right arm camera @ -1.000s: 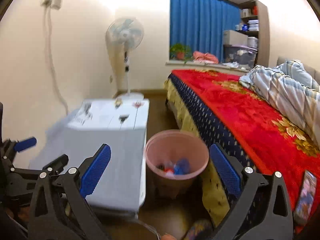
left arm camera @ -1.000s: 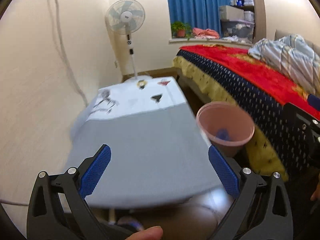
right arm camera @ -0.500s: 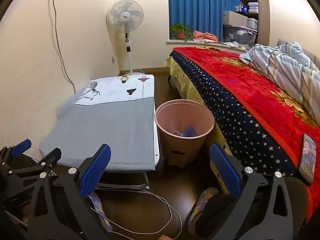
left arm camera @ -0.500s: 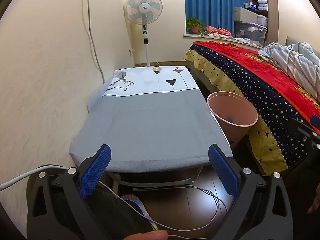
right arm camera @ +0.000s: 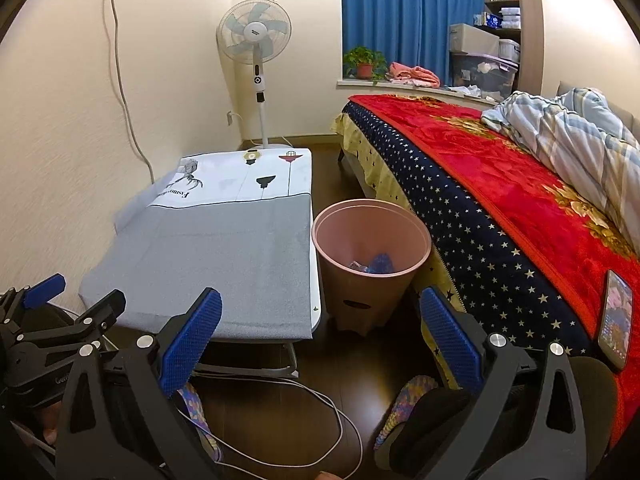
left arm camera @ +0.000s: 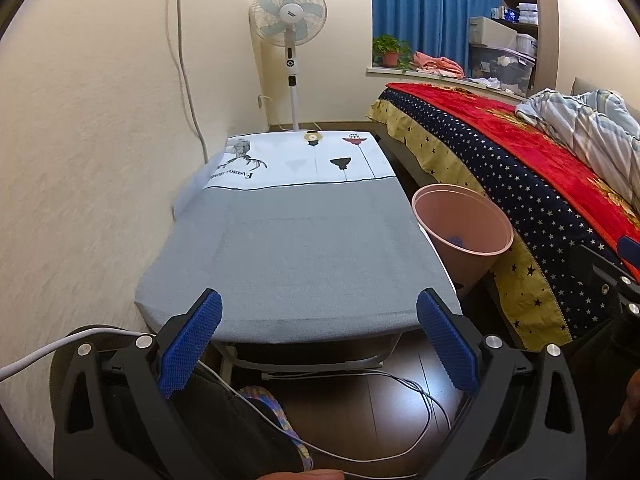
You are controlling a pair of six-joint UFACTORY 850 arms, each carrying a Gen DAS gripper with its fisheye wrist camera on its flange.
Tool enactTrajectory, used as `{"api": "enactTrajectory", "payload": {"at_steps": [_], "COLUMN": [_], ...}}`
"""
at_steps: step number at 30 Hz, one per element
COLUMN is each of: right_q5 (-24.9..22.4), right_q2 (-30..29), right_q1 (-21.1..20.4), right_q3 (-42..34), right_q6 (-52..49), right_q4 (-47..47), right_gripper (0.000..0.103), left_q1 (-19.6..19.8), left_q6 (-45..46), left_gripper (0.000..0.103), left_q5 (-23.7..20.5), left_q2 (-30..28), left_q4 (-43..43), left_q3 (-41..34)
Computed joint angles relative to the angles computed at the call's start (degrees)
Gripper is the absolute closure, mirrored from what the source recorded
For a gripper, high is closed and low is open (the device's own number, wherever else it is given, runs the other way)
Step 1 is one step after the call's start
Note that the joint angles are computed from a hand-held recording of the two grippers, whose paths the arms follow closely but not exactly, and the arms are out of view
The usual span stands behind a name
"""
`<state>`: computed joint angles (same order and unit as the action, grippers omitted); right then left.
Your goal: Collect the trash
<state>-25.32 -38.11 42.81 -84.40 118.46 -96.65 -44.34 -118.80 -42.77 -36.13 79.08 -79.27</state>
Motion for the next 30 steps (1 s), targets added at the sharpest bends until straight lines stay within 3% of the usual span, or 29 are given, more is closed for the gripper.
{"api": "enactTrajectory", "payload": {"at_steps": [30], "right_q5": [0.35], "right_q2": [-0.46], "right_q1": [-0.06], "right_q3": [-0.53], "right_q6": [-0.34], "right_q4": [0.51], "right_gripper": [0.005], "left_q1": [0.12], "left_q6": [-0.03], "left_gripper": [0.008], "left_q5": [0.39], "left_q2": [0.31], "left_q4": [0.11], "left_q3": [0.24]}}
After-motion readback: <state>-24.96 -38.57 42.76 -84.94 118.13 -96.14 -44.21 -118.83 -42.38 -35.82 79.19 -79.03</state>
